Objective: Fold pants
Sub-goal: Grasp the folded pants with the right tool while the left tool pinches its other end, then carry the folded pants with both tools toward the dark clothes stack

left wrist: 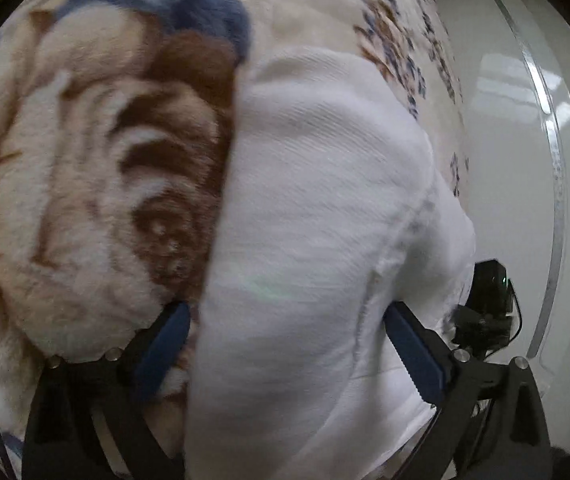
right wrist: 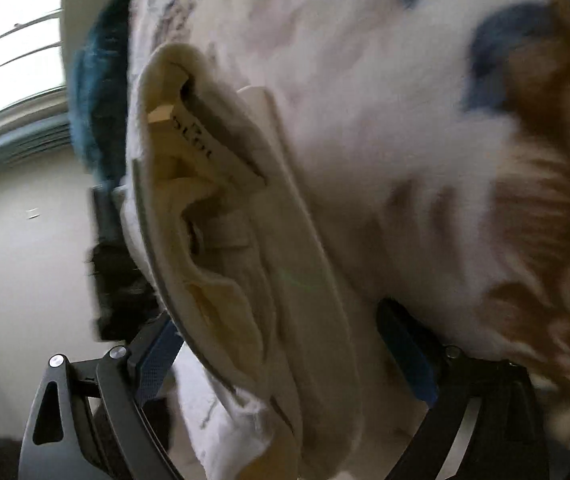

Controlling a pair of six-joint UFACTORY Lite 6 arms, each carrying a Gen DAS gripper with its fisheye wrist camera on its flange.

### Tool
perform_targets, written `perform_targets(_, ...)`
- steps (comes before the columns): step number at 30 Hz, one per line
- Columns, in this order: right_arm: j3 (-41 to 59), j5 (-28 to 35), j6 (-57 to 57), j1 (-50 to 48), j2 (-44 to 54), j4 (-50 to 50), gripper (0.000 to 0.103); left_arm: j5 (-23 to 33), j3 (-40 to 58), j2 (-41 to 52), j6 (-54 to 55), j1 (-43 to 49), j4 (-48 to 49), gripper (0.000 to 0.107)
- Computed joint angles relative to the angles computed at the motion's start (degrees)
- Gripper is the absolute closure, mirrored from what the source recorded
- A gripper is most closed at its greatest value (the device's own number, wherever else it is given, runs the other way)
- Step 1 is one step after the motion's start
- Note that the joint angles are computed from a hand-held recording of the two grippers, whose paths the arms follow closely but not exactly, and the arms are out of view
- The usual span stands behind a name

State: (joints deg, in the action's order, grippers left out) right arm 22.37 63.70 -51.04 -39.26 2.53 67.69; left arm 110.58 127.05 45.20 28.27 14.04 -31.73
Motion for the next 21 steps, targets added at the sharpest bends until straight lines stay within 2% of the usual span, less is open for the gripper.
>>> perform_targets(2, 0.24, 6.4, -5.84, -0.49, 4.0, 3.44, 0.006, 1.56, -0.16, -0.71, 0.7, -2.32, -0.76, 0.008)
perform_targets(3, 0.96, 7.02, -6.24, 1.01, 2.91, 3.21, 0.006, 1.19, -1.69, -2.43, 2.42, -3.4, 0.12, 0.008)
perform_targets(6, 2.53, 6.41, -6.81, 2.07, 6.74, 2.73, 0.006, -1.39, -5.66, -4.31, 5.18, -6.0, 3.48, 0.008)
perform_targets(10, 6.58, 3.79, -5.37, 4.87, 14.03, 4.59, 0.006, 1.71, 2.85, 0.47, -2.16, -7.66, -0.44, 0.008)
perform_targets(13, 11.04, 7.42, -4.19, 11.17, 14.16, 5.95, 0.006, 2.89, 6.76, 1.1, -5.3, -7.98, -3.58, 0.008)
perform_targets(16, 12.71, 9.08, -4.83, 11.93, 14.14, 4.01, 0.006, 0.73, 2.1, -0.11, -4.85, -7.55, -3.78, 0.01)
perform_targets(17, 12.34, 8.85, -5.41, 10.75, 15.94, 4.67, 0.009, -0.32, 0.5, -0.32, -4.28, -7.51, -3.31, 0.011)
perform_targets(18, 12.41, 6.38, -5.02, 10.52, 17.76, 4.85, 0.017, -1.99, -3.16, -1.71, -3.25, -7.26, -2.82, 0.011)
perform_targets(21, 13.3, 2.64, -3.5, 13.13, 18.94, 7.21, 0.019, -3.13, -2.78, -2.5, -4.51, -8.25, -3.35, 0.015)
